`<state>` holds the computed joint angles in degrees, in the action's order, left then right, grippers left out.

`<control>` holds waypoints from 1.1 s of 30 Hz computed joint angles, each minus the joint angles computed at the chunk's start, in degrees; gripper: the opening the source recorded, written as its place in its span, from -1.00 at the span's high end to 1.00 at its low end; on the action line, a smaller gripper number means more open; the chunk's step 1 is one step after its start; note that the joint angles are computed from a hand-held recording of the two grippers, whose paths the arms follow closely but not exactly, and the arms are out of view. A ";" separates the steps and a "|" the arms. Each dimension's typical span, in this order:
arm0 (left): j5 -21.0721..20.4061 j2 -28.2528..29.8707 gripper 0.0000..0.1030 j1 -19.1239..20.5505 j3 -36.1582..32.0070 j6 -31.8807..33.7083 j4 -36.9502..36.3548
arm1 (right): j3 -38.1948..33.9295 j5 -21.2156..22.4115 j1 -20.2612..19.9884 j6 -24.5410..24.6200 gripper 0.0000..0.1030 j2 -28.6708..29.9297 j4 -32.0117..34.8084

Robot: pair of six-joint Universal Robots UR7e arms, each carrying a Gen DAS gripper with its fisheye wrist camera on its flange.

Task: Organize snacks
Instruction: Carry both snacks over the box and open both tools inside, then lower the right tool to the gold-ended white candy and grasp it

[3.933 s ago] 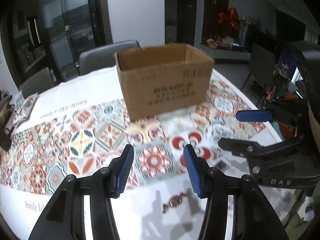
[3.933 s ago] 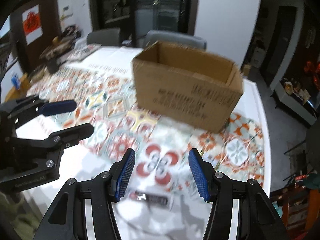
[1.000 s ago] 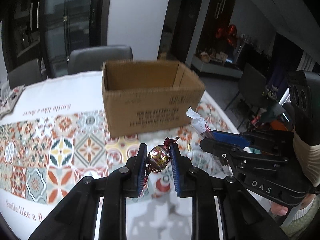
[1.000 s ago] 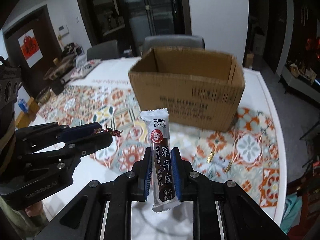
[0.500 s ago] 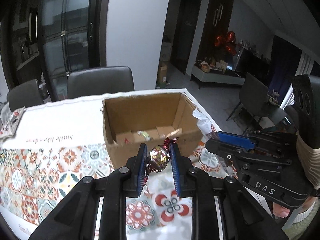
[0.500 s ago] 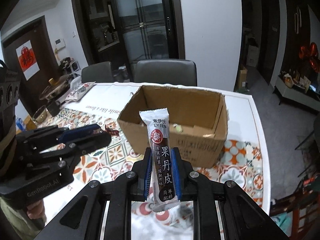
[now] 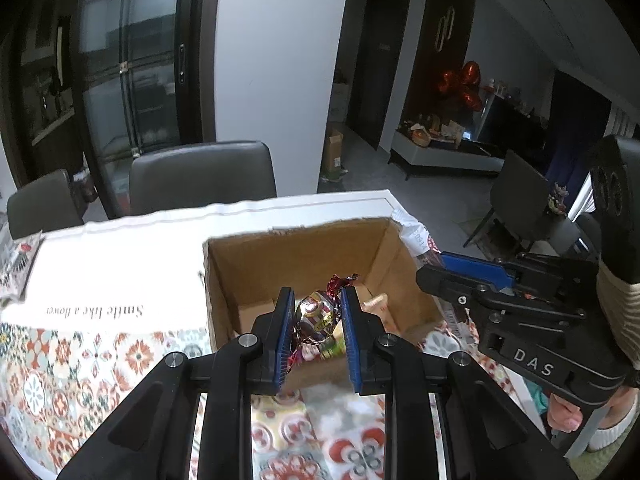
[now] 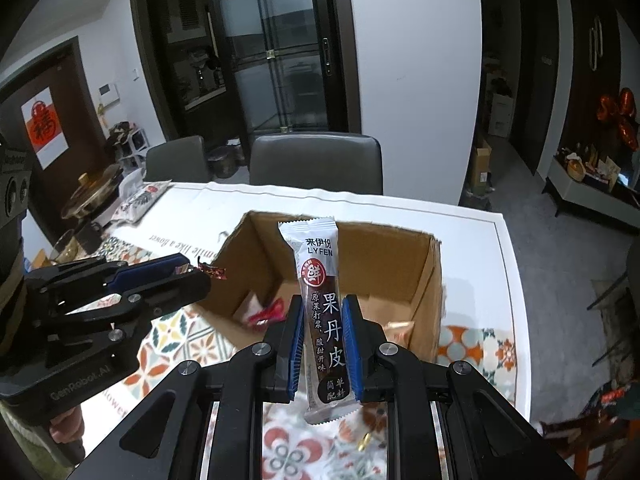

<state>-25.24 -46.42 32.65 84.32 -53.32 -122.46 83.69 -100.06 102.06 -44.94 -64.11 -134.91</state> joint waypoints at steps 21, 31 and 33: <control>5.09 1.52 0.05 0.59 -1.58 -13.83 15.67 | 2.98 0.96 -2.20 -2.44 0.14 0.38 -6.49; 1.23 3.01 -0.04 -3.12 0.59 -20.59 17.68 | 9.54 3.27 -4.89 -6.96 0.06 -6.79 -5.25; -0.04 3.51 -0.04 -3.40 1.12 -20.28 16.01 | 10.33 2.58 -5.36 -8.36 0.06 -7.68 -4.61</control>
